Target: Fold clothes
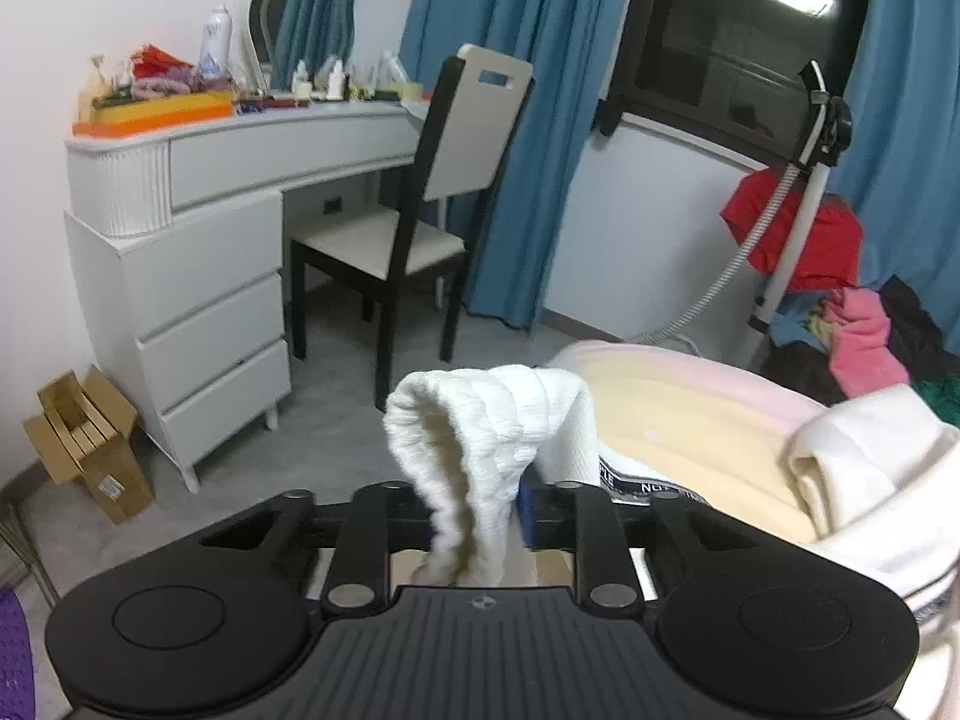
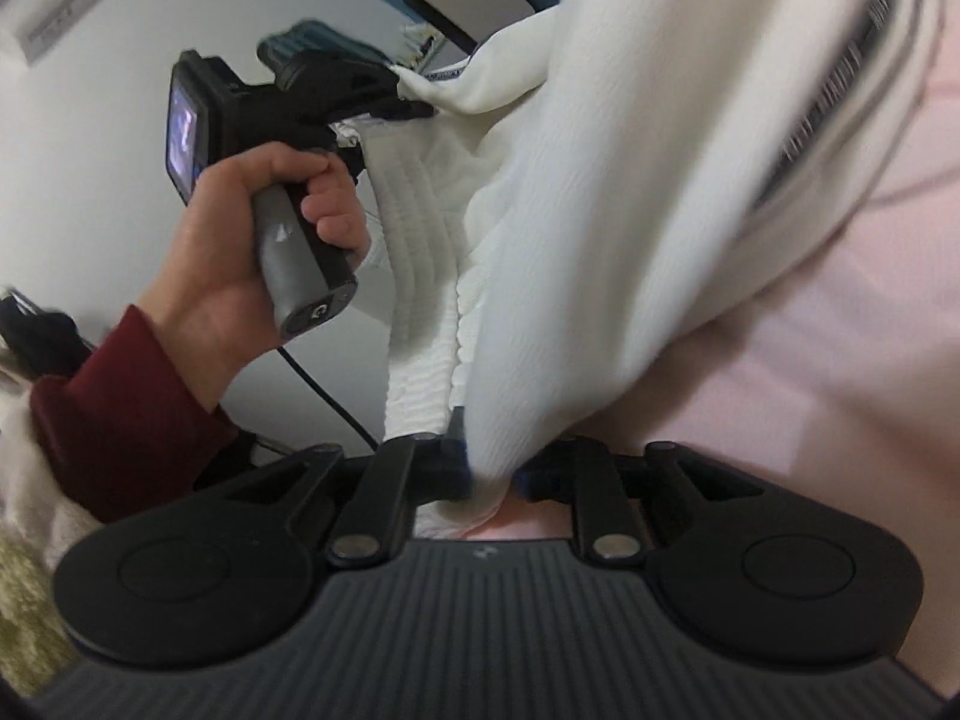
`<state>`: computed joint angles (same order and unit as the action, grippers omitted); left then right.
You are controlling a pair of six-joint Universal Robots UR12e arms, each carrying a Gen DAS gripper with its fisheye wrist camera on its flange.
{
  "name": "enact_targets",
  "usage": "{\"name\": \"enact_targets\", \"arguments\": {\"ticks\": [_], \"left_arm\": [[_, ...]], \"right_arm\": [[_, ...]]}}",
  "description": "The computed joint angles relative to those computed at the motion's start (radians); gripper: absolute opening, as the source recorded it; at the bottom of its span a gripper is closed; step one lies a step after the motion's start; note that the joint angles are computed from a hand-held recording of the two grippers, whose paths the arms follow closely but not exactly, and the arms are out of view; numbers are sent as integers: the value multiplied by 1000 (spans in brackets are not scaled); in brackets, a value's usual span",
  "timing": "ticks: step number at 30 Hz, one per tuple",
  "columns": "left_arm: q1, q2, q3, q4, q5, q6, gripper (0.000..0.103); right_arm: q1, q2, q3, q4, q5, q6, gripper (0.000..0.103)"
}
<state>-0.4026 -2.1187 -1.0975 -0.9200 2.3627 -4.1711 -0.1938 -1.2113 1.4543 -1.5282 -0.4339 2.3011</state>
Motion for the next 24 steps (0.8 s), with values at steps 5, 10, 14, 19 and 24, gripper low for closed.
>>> {"name": "enact_targets", "arguments": {"ticks": [5, 10, 14, 19, 24], "left_arm": [[-27, 28, -17, -59, 38, -63, 86], [-104, 39, -9, -92, 131, -70, 91], [-183, 28, 19, -79, 200, -95, 98], [-283, -46, 119, -98, 337, -42, 100], [-341, -148, 242, 18, 369, 133, 101]], "right_arm": [[-1, -24, 5, -167, -44, 53, 85], [-39, -62, 34, -336, -35, 16, 83], [-93, -77, 36, -496, 3, 64, 83], [-156, -46, 2, -761, 51, 220, 83], [-225, 13, -20, -1088, 48, 404, 83]]}}
